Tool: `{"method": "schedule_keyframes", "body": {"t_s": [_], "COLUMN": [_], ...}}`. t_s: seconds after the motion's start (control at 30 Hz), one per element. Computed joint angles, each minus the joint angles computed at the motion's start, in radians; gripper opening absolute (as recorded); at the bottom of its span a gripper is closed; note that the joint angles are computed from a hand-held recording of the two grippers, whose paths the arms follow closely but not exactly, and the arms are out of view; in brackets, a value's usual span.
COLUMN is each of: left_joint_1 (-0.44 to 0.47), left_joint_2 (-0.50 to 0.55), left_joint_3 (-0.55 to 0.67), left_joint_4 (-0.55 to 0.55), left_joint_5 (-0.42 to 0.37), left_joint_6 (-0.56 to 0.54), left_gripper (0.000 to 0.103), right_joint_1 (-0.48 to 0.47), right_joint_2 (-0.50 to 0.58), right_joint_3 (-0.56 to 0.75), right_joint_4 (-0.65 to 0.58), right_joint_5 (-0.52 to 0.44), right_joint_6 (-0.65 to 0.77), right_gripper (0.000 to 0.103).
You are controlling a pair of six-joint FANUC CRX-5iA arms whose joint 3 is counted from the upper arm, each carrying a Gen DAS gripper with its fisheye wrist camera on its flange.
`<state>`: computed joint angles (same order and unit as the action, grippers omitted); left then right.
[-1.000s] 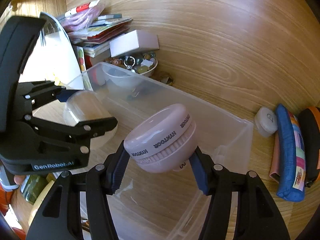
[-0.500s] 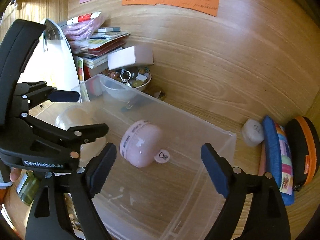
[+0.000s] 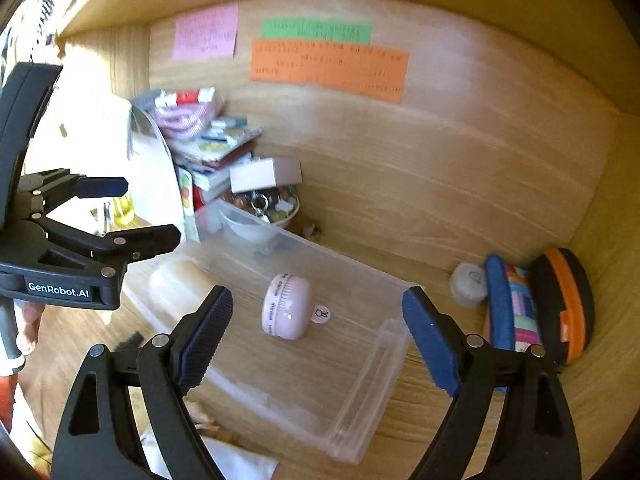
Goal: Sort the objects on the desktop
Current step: 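Open both tools to drop the cup and pink compact into the box, then grasp the green spray bottle with the left tool while the right tool grasps the white pouch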
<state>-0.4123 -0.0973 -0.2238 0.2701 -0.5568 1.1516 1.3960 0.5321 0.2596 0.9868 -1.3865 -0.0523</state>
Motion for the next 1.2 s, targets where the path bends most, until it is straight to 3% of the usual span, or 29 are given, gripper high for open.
{"method": "schedule_keyframes", "body": {"t_s": [0.27, 0.47, 0.63, 0.93, 1.2], "left_joint_1": [0.026, 0.061, 0.074, 0.100, 0.115], "left_joint_2": [-0.130, -0.203, -0.233, -0.210, -0.171], "left_joint_3": [-0.123, -0.223, -0.275, -0.342, -0.374], "left_joint_4": [0.058, 0.156, 0.158, 0.201, 0.228], "left_joint_5": [0.035, 0.031, 0.017, -0.044, -0.086], "left_joint_6": [-0.050, -0.115, -0.112, -0.130, -0.130], "left_gripper": [0.099, 0.099, 0.099, 0.099, 0.099], "right_joint_1": [0.078, 0.127, 0.154, 0.174, 0.152], "right_joint_2": [-0.021, -0.020, -0.011, -0.024, -0.034], "right_joint_3": [-0.036, -0.049, -0.061, -0.122, -0.177], "right_joint_4": [0.056, 0.055, 0.026, -0.055, -0.076], "right_joint_5": [-0.057, -0.085, -0.087, 0.018, 0.186], "right_joint_6": [-0.119, -0.182, -0.221, -0.344, -0.420], "right_gripper": [0.098, 0.099, 0.099, 0.099, 0.099]}}
